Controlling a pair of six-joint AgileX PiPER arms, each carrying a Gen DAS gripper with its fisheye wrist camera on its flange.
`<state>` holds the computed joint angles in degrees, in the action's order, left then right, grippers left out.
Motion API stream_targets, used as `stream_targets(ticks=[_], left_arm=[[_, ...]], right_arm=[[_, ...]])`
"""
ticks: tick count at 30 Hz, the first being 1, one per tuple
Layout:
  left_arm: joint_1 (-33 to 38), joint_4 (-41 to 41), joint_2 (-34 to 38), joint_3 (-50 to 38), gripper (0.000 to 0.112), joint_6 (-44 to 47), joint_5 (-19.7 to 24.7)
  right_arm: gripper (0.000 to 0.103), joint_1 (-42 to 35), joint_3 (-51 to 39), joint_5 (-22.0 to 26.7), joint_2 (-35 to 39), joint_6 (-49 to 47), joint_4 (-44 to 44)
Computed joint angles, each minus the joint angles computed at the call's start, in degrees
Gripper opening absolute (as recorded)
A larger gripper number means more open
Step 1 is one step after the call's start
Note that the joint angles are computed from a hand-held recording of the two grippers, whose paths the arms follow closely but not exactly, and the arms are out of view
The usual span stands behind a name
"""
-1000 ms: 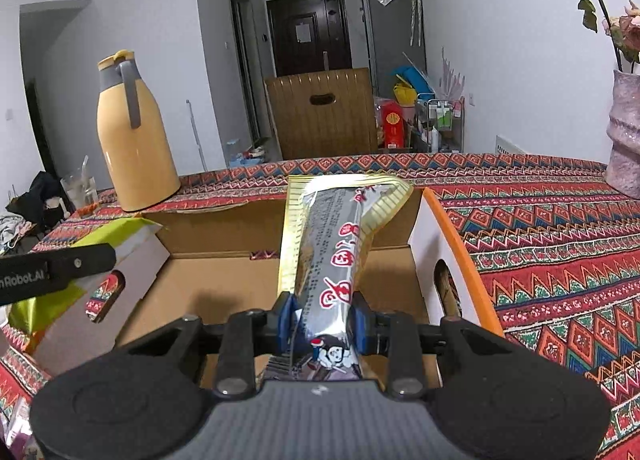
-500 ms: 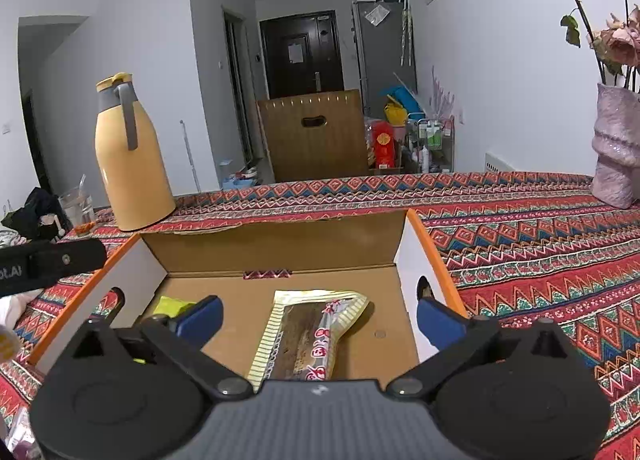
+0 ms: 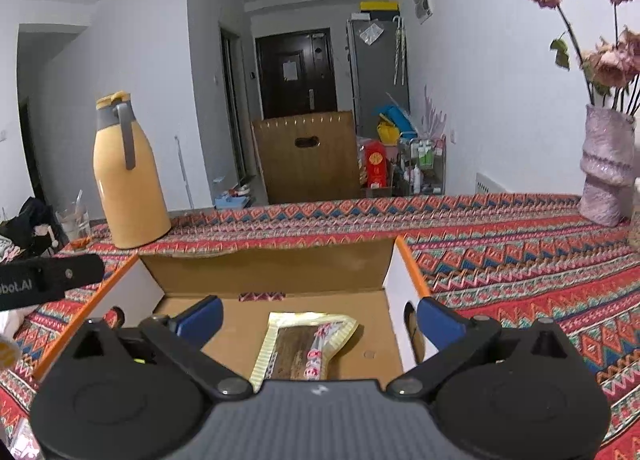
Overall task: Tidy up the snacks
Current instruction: 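Withdraw both grippers from the box back toward the snack pile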
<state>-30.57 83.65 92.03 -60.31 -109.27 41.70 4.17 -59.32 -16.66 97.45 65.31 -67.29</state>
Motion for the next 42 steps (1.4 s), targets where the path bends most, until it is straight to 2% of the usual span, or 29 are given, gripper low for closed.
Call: stream_targets(ticks=[10,20,31,42], left_arm=[[-4.3,-1.6,-5.7,2.4,0.103,2.5,5.0],[-10.4,-4.1,-13.5,8.9,0.103,2.7,10.5],[-20.6,-8.8,-20.0,17.7,0.103,0.4,18.8],[-29.9,-13.3,-23.3,24.8,0.103,-5.6,23.8]], right_arm=[[0.103,-1.1,4.0,-0.5,-6.7,0.8,-2.1],[0.103,-4.1,12.7,-3.2,-16.5,1.4,-5.7],[0.103,-10.6,24.1,-9.6,-27.0,6.5,-14.8],[0.103,-19.3,31.5,-15.4,-31.7,8.9,-22.5]])
